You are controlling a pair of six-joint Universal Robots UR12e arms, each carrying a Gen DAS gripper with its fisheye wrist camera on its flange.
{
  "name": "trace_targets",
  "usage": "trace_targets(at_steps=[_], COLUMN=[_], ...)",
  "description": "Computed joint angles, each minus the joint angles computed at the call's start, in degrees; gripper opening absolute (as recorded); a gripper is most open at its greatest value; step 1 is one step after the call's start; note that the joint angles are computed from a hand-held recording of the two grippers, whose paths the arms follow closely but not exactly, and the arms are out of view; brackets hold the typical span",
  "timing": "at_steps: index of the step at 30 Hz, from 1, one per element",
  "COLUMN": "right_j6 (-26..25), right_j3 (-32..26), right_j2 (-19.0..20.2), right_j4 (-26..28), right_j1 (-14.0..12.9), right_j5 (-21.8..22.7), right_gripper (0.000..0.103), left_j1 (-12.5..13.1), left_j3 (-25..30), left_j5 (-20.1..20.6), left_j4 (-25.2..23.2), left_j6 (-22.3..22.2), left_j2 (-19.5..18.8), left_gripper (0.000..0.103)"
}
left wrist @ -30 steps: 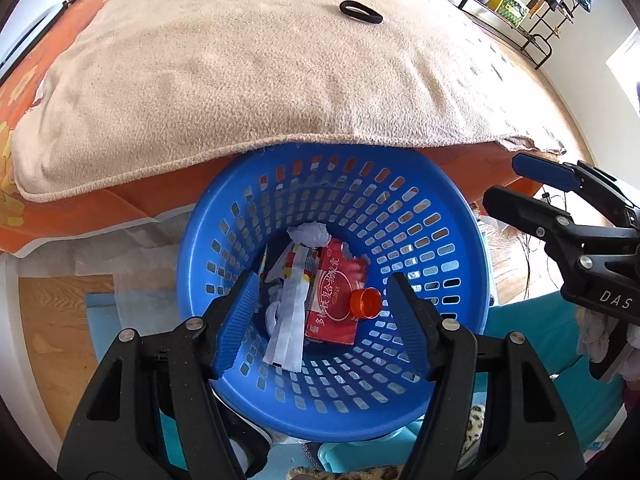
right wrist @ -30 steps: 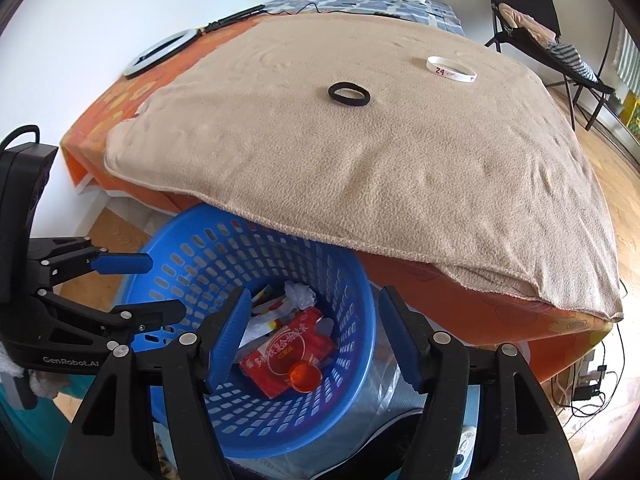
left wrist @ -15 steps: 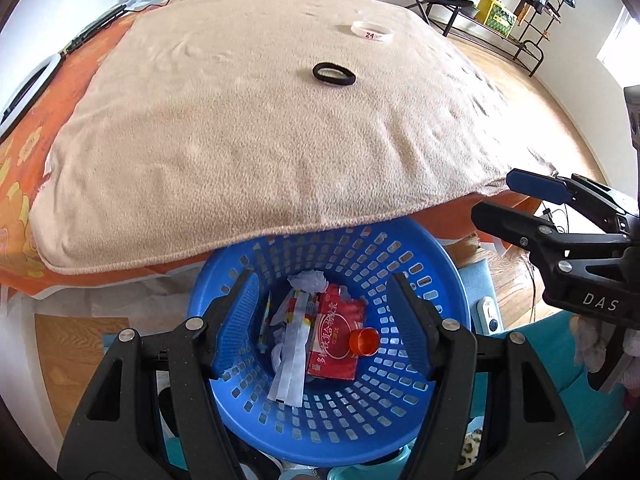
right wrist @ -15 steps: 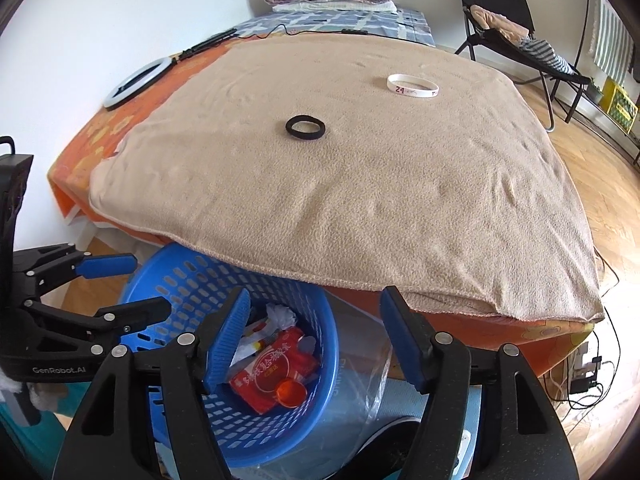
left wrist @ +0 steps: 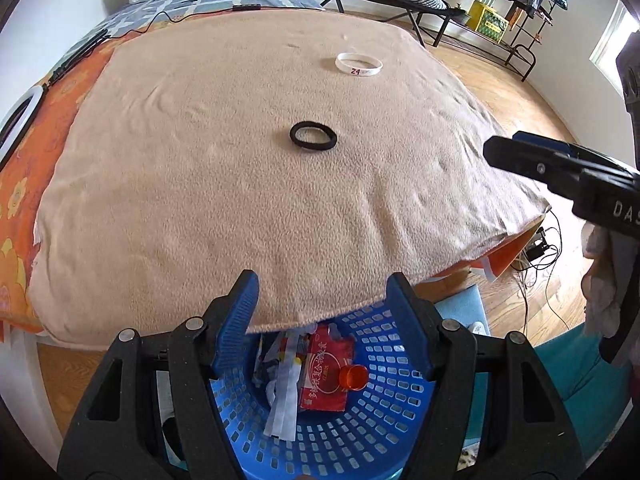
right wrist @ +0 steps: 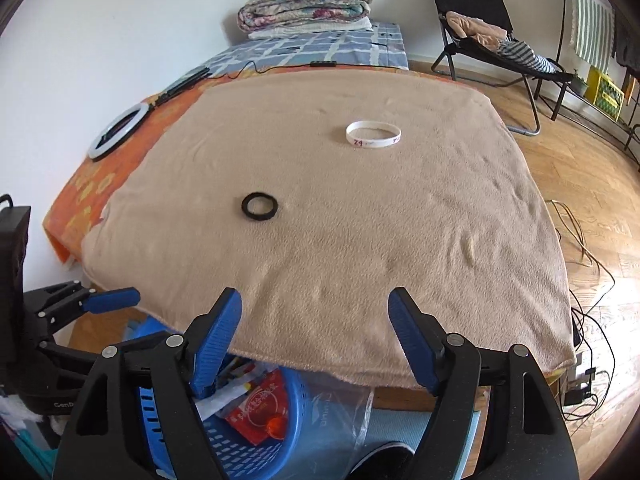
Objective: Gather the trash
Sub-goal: 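Move both open tools back over the blanket, then grasp the white wristband with the right tool while the left tool grasps the black hair tie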
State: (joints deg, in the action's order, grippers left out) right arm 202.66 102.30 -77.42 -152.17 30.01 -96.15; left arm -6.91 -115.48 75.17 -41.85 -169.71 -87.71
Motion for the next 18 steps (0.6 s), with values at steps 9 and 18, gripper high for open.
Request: trace_targets(at_steps=[9,18], right_j6=[0.54,0.68], right_j3=[-4.81,-9.66], right_j2=[3.14,8.15], right_j4=[-1.05,0.08], right_j1=[-3.80,-6.87], right_j5=[-0.66,3.73], right_gripper=[0.076,0.076], left_j1=[-1.44,-2.41], left_j3=[5.21,9.00], left_j5=[1.40,1.49], left_j4=[1.84,0.54], left_j6=[0.02,-0.79], left_j2=[-5.37,-10.18], left_gripper=[0.068,0.068])
